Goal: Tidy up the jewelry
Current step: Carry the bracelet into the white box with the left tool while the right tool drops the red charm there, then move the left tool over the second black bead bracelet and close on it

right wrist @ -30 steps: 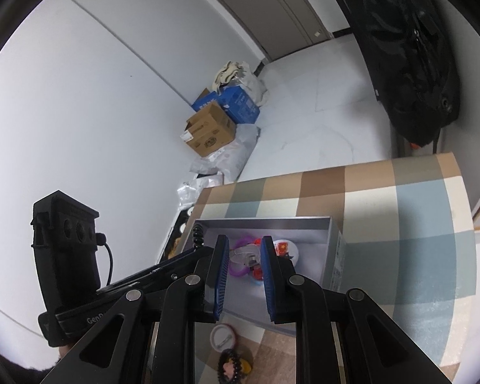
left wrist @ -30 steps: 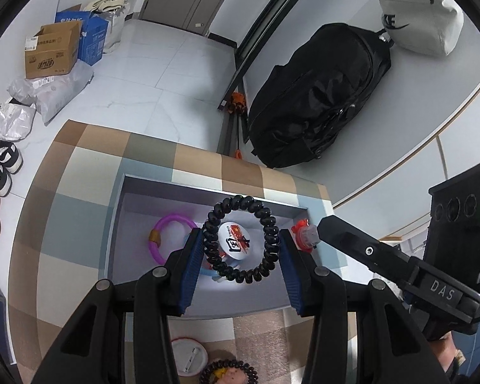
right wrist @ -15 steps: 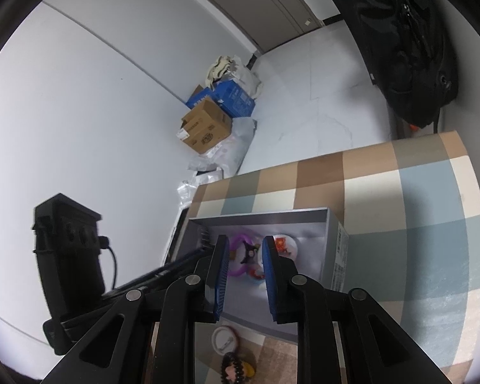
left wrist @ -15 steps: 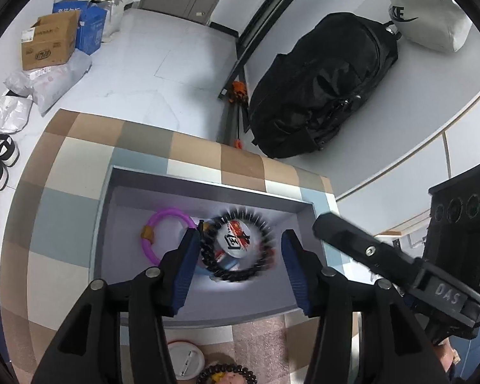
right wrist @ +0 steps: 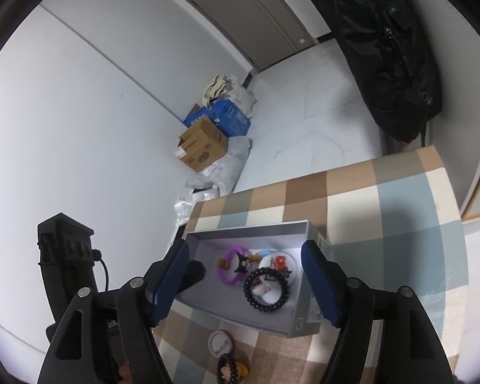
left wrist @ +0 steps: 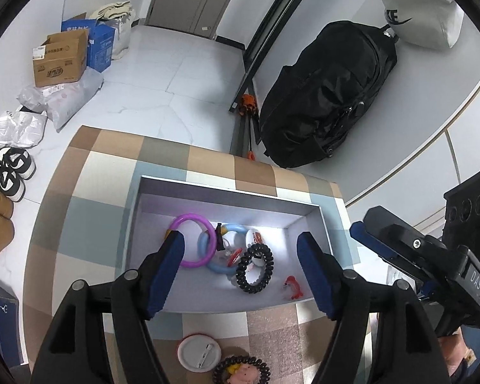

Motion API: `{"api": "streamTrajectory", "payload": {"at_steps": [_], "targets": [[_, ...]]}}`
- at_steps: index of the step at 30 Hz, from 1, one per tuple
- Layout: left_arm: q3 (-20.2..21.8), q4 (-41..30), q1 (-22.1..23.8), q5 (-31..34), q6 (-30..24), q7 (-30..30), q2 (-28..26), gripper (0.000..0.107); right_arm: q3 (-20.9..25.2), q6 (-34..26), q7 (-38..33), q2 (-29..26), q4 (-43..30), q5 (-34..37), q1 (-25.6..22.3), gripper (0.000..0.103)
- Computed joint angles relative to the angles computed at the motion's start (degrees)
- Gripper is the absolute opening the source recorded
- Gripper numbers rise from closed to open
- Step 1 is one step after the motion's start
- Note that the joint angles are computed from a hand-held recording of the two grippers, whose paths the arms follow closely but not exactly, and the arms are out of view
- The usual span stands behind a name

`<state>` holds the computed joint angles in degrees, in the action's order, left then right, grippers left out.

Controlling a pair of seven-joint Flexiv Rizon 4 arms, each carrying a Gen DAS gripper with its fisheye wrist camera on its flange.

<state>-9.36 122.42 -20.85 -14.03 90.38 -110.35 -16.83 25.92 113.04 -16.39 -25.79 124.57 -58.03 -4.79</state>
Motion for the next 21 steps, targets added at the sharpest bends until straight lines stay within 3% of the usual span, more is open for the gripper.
{"api": "streamTrajectory", "payload": {"at_steps": [2,7,10,13,17,19,21], "targets": [[3.58,-0.82,-2.83,2.24,-1.44,-1.89,0.20,0.069,-0.44,0.16,0.83,0.61,0.46,-0.53,0.08,0.079],[2.98,0.55,-2.68,3.57,-0.44,-2.13,1.70,0.069,-2.89,0.67,0.70,2.70,1.83,0.59,2.50,0.086],[5.83,0.56,-5.10,6.22,-0.55,-4.30,2.32,0.079,-4.65,1.09,-0.70,4.18,2.99,2.88,4.83,0.092],[6.71,0.90,-5.88,8.24,0.14,-5.76,2.67,0.080,-5.93,1.00,-2.51,5.58,4.18,5.21,6.90,0.094],[6.11,2.48,-5.53,9.08,0.62,-6.46,3.52,0.080,-7.67,0.35,-6.19,7.78,6.48,10.51,10.26,0.101],[8.90,2.43,-7.73,11.29,-0.45,-9.09,3.89,0.080,-8.64,-0.21,-8.45,9.00,7.82,14.73,12.53,0.103],[8.19,3.48,-6.99,11.59,0.01,-9.74,4.46,0.082,-9.08,-1.39,-9.93,9.99,8.75,18.11,14.14,0.103]]}}
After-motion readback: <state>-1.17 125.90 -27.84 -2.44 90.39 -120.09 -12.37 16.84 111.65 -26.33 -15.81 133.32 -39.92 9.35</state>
